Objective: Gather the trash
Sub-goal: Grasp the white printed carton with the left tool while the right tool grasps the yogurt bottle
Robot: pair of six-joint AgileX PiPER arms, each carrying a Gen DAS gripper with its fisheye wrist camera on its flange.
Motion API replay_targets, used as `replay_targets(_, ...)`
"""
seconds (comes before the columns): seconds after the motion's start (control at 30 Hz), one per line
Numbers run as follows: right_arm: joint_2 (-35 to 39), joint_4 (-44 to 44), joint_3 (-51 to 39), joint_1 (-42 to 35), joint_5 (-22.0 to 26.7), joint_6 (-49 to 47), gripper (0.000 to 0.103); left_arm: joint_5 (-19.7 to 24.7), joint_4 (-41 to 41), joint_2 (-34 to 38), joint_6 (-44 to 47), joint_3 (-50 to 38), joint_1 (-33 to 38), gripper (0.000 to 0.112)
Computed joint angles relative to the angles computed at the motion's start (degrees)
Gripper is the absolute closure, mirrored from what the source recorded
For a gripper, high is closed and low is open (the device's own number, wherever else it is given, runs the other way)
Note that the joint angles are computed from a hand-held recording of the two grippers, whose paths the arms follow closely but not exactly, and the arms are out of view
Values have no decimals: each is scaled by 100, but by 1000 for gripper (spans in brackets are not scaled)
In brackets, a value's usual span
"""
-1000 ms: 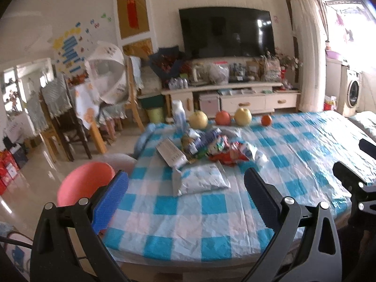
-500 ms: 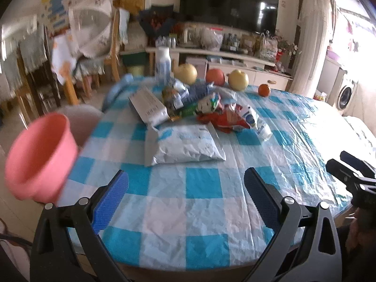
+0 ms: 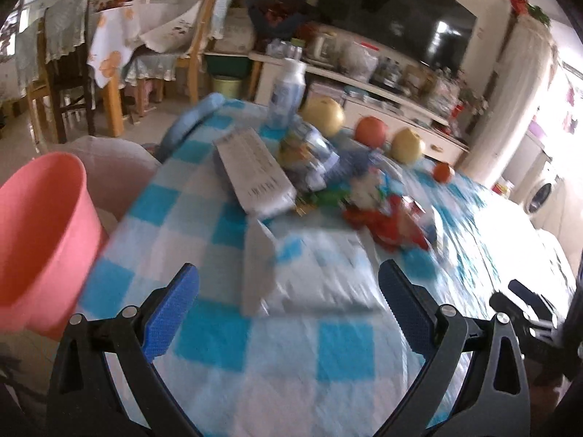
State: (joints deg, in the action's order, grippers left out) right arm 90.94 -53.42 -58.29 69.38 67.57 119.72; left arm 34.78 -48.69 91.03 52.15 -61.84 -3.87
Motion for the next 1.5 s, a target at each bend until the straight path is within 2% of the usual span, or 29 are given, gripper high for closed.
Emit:
replay_targets(0.3, 94, -308, 48, -1192, -1204, -466, 5, -70, 823, 1417, -1550, -1714, -304, 13)
replay_targets(0.53, 267, -303, -114, -1789, -1823, -1013, 6, 59, 1314, 2180, -2355, -2734, -457, 13)
replay_targets(0.6, 298, -264, -133, -1907, -1937, -1108, 9, 101, 1510, 2348, -2594, -2979, -502, 13)
replay_targets(0.67, 296, -222, -109, -2059, -2189, -1157, 21, 157, 1693, 2530, -2843, -3243, -550, 14)
replay_targets(0.73, 340, -96, -165, -2168, -2310, -1317, 21, 238, 1905, 2669, -3078, -3429, -602, 14)
replay_targets(0.87, 478, 11, -313, -2210, -2348, -1608, 21, 273, 2377, 2804, -3453, -3603, -709, 20)
replay_targets(0.93, 557, 117, -356, -2255, -2380, -1753, 21, 391, 2569, 2908, -3680, -3765, -725, 28)
replay_targets(1.03, 595, 183, -356, -2284, -2378, -1853, 26, 575, 2687, 3054, -3855, -3948, -727, 44)
replay_targets(1.3, 501, 204, -181, -2408, -2697, -1753, 33, 427, 2820, 2966, -3749, -3774, -769, 47)
replay_targets(1.4, 470, 168, -135, -2435, -2856, -1736, 44, 366, 2734, 2852, -3579, -3641, -737, 50)
replay_targets(1.5, 479, 187, -154, -2439, -2888, -1736, 46, 323, 2619, 2743, -3418, -3524, -674, 53)
